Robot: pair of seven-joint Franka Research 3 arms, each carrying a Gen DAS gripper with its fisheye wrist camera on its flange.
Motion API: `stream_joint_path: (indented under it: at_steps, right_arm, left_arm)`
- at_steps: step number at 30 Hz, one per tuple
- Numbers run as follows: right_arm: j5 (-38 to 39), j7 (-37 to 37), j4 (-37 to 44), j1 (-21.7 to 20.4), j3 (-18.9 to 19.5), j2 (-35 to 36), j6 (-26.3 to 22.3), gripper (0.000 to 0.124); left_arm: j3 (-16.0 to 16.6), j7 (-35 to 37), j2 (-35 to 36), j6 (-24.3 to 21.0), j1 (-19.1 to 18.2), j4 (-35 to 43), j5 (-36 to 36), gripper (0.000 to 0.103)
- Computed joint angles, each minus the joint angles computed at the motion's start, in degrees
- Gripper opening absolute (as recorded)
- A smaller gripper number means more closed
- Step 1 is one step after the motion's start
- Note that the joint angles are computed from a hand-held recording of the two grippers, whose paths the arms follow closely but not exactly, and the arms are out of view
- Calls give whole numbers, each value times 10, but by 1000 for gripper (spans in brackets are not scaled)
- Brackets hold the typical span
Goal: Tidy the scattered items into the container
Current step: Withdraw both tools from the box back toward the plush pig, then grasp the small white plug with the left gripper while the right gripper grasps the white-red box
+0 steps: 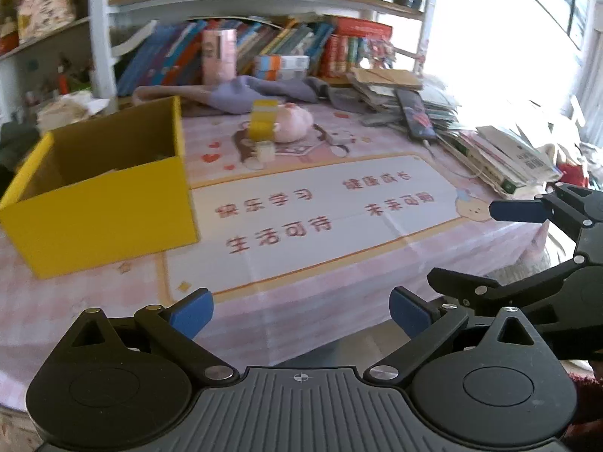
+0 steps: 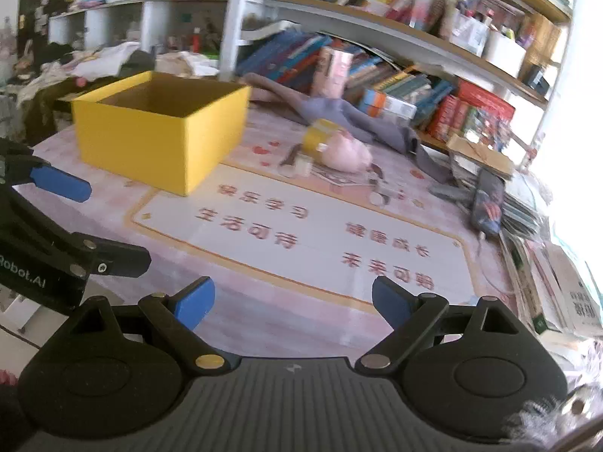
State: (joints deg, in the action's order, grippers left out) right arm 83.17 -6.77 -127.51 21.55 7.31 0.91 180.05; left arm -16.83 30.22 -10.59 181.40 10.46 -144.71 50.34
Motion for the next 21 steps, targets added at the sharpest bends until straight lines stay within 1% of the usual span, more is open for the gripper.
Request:
stream_joint_path:
  at_steps: [3,9,12,16,21]
  right_arm:
    - [-23,27,12,-8,-5,14,2,90]
    - [-79,76,47,-33,-3,50,-14,90]
    - [-124,113,76,-49,-1,76,-28,90]
    - [-196,168,128,-74,3,119,-53,90]
    - [-270,225,216,-103,8,187,-86,90]
  left_arm:
    - [1,5,28,0,-5,27,7,101]
    - [38,8,86,-8,-44,87,17,101]
    - [56,-4,116,-28,-66,126,33,101]
    - [84,-10,156,-48,-98,180,34,101]
    - [117,-2,213,-93,-139,262,9,101]
